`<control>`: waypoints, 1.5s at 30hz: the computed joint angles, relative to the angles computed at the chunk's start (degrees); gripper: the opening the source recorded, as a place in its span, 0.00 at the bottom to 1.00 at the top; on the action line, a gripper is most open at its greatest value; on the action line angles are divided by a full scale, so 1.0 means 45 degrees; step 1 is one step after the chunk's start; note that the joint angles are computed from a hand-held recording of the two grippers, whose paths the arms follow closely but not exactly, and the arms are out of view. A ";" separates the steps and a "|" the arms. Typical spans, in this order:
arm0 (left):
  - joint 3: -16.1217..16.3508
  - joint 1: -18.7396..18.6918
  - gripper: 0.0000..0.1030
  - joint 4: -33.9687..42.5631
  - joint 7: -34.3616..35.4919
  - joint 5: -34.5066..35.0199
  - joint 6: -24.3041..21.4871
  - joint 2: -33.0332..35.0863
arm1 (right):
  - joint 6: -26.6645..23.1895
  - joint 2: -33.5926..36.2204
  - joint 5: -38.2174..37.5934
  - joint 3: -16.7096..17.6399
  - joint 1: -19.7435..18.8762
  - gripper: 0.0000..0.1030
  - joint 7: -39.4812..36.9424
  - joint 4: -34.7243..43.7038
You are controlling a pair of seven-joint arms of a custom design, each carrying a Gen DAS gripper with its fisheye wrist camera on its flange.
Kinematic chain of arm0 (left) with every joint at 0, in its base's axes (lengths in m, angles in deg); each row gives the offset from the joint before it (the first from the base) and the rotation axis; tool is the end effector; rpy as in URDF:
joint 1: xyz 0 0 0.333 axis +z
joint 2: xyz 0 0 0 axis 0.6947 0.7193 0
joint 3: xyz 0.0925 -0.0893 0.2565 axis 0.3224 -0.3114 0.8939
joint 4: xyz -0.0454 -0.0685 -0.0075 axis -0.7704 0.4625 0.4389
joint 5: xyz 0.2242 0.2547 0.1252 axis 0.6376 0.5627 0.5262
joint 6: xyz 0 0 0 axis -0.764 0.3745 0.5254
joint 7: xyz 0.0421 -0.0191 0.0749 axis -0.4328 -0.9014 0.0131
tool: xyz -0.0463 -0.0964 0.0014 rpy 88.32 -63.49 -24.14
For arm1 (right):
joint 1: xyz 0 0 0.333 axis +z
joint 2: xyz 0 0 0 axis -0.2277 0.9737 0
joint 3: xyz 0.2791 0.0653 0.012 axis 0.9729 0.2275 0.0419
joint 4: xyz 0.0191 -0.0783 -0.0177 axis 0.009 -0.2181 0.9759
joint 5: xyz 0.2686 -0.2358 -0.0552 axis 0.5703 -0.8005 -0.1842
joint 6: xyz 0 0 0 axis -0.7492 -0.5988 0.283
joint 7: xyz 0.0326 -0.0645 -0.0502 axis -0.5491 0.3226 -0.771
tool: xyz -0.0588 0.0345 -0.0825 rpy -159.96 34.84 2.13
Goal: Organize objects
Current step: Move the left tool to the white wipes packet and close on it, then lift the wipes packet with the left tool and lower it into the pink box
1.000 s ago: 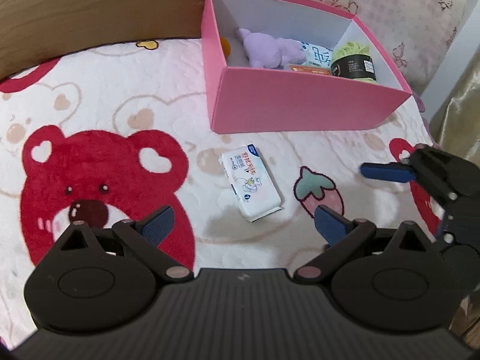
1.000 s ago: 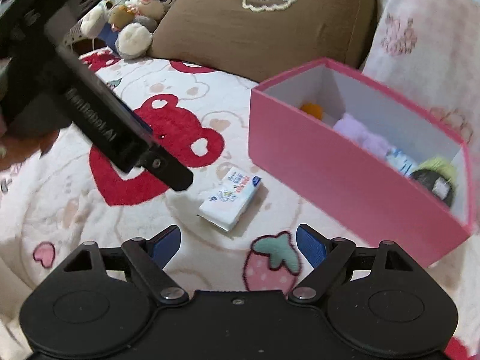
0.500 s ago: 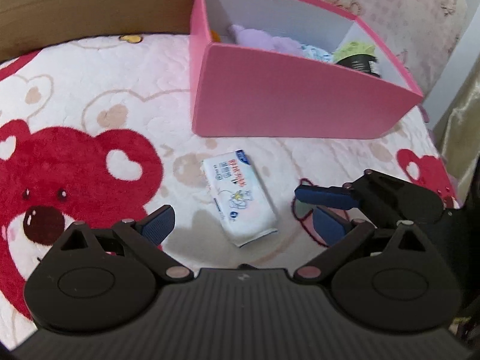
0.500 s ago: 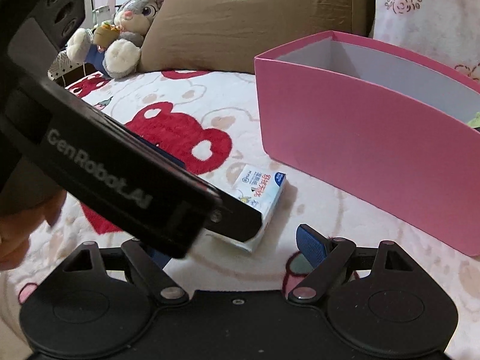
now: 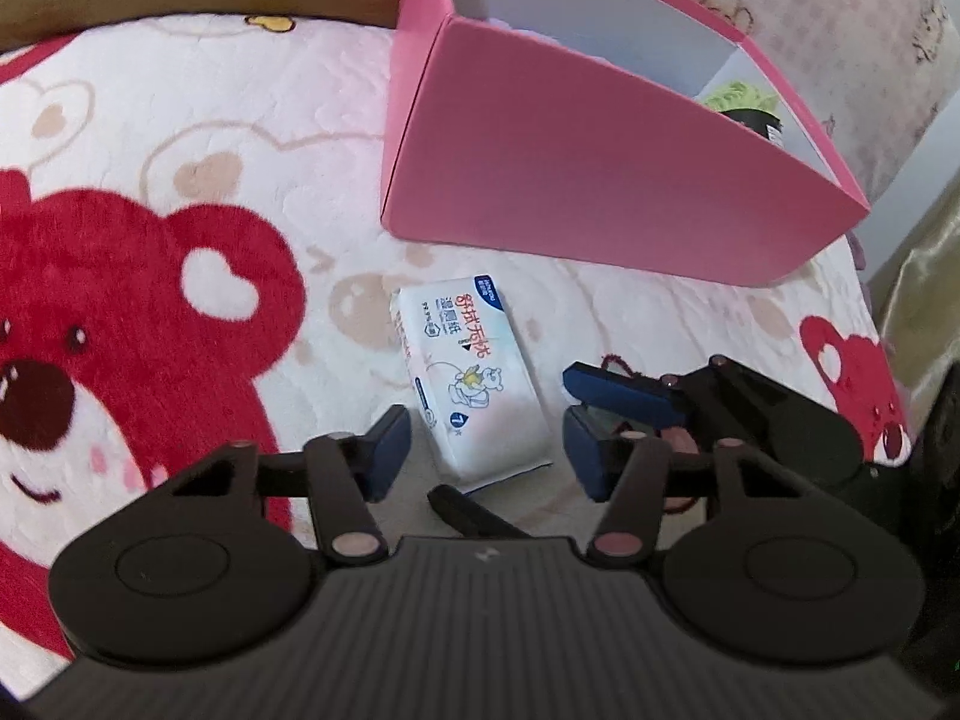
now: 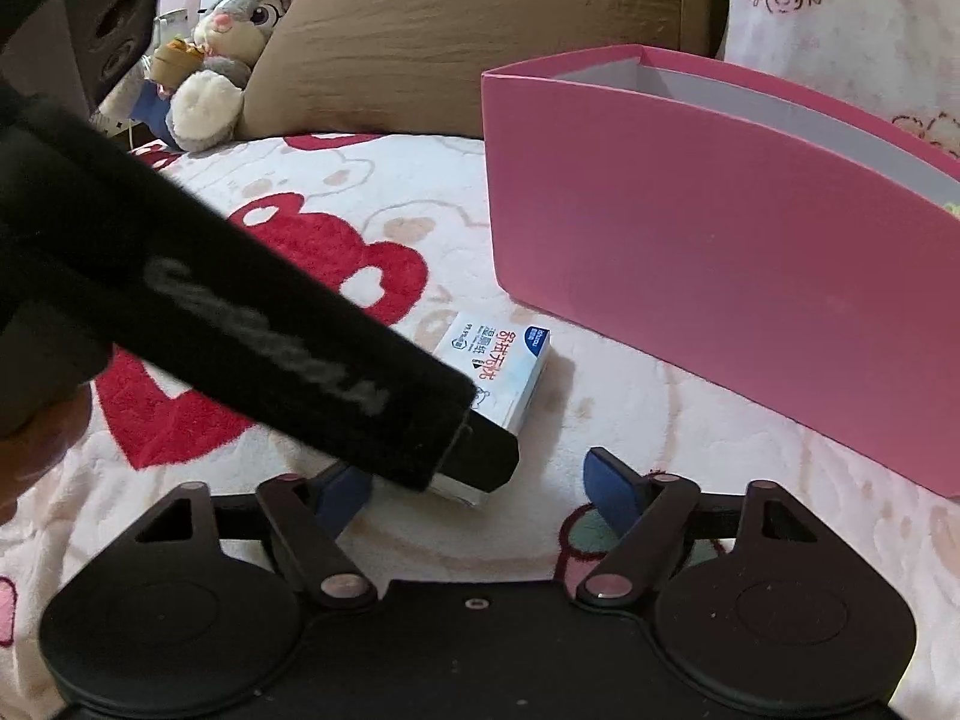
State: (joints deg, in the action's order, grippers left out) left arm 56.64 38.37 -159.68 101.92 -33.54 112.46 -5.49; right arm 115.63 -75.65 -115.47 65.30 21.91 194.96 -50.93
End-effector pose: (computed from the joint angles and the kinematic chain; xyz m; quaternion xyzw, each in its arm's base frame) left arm 0.5965 -0.2637 0.4248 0.5332 -0.7746 0.3400 0.0016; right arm 0.5034 0.2897 0.3977 -0.7497 0.5160 -0.2345 0.3417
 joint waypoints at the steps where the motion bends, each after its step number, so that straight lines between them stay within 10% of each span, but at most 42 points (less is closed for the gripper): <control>1: -0.0066 0.0042 0.44 -0.0063 0.0031 -0.0162 0.0091 0.0002 | 0.0079 0.0013 -0.0268 -0.0199 0.0168 0.73 0.0295 0.0018; 5: -0.0237 0.0147 0.32 -0.0479 -0.0029 -0.0775 0.0647 -0.0140 | 0.0398 0.0024 -0.0079 -0.0364 0.0316 0.48 0.0360 -0.0082; 9: -0.0340 0.0318 0.30 -0.0577 -0.0118 -0.1378 0.0506 -0.0229 | 0.0175 -0.0100 -0.1306 -0.1126 0.1080 0.47 0.1804 -0.0065; 24: -0.0298 0.0171 0.30 -0.1128 -0.0170 -0.2201 0.0456 -0.0745 | -0.0457 -0.1018 -0.2109 0.1069 -0.0948 0.47 0.2825 -0.0747; 33: 0.0155 -0.0360 0.30 -0.1297 -0.0392 -0.1514 -0.0632 -0.1593 | -0.1641 -0.2149 0.2597 0.3274 -0.2519 0.47 -0.2001 -0.1526; 45: 0.0887 -0.1363 0.30 -0.1841 0.0863 -0.2850 -0.1311 -0.3621 | -0.3408 -0.4731 0.3532 0.4669 -0.3658 0.46 -0.3375 -0.2178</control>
State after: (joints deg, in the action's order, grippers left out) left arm 60.63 32.24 -167.97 105.80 -46.36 106.56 -21.78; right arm 100.30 -96.94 -99.57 86.31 5.45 179.77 -60.73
